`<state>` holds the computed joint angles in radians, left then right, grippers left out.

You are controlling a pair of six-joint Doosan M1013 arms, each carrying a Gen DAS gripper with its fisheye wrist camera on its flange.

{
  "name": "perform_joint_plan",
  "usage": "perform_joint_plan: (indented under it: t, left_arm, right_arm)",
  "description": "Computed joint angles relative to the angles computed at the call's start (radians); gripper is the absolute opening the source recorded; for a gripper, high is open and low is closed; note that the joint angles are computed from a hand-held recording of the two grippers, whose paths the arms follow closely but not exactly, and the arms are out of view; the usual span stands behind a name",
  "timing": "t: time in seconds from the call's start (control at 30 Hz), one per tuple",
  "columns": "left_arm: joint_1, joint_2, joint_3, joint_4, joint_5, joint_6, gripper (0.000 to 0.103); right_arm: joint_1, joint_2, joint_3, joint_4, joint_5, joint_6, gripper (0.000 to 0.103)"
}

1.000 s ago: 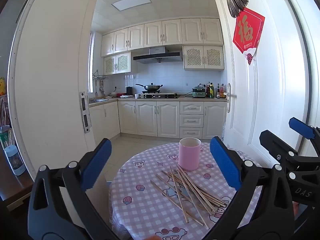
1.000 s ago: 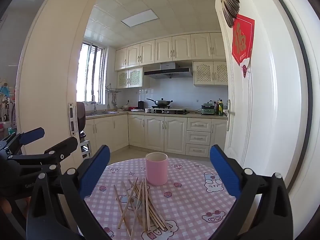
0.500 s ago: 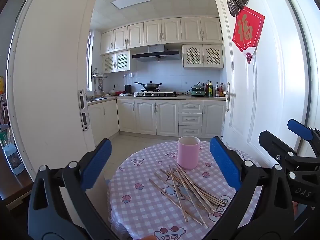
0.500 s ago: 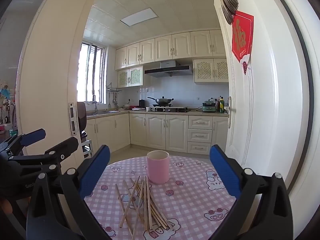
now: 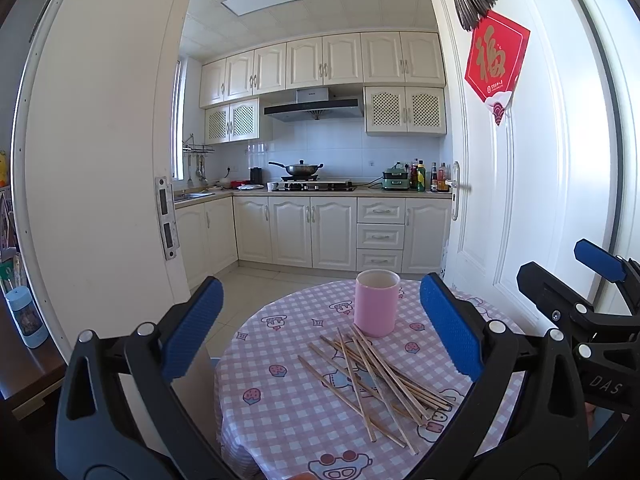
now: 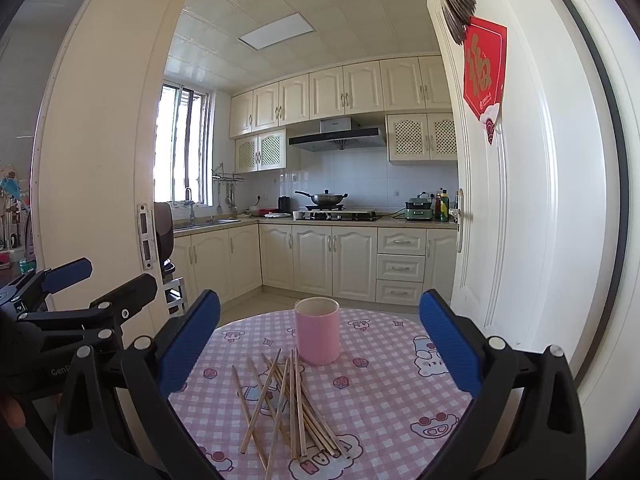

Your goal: Organize utensils

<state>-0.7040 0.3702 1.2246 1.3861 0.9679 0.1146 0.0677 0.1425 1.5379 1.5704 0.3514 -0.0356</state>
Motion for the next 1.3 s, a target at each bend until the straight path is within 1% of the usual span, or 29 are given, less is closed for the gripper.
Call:
perform_joint_plan:
  t: [0.27, 0.33, 0.67, 0.93, 1.3]
  left_arm:
    - [0.001, 0.000, 0.005, 0.006, -0.003, -0.008, 0.097]
    - [0.002, 0.002, 0.005, 0.008, -0.006, -0.011, 0.097]
    - [0.009, 0.012, -0.030, 0.003, -0.007, 0.015, 0.097]
    - [0.020, 0.017, -0.050, -0.009, -0.012, 0.040, 0.097]
    - [0.036, 0.034, -0.081, -0.042, -0.016, 0.070, 0.097]
  right_arm:
    - [-0.001, 0.001, 0.003, -0.001, 0.002, 0.001, 0.096]
    - [-0.001, 0.005, -0.005, -0.018, 0.001, 0.021, 0.096]
    - [0.003, 0.010, -0.028, -0.037, -0.002, 0.045, 0.096]
    - [0.006, 0.030, -0.066, -0.110, 0.004, 0.126, 0.096]
    - [0.014, 0.048, -0.093, -0.175, 0.001, 0.186, 0.096]
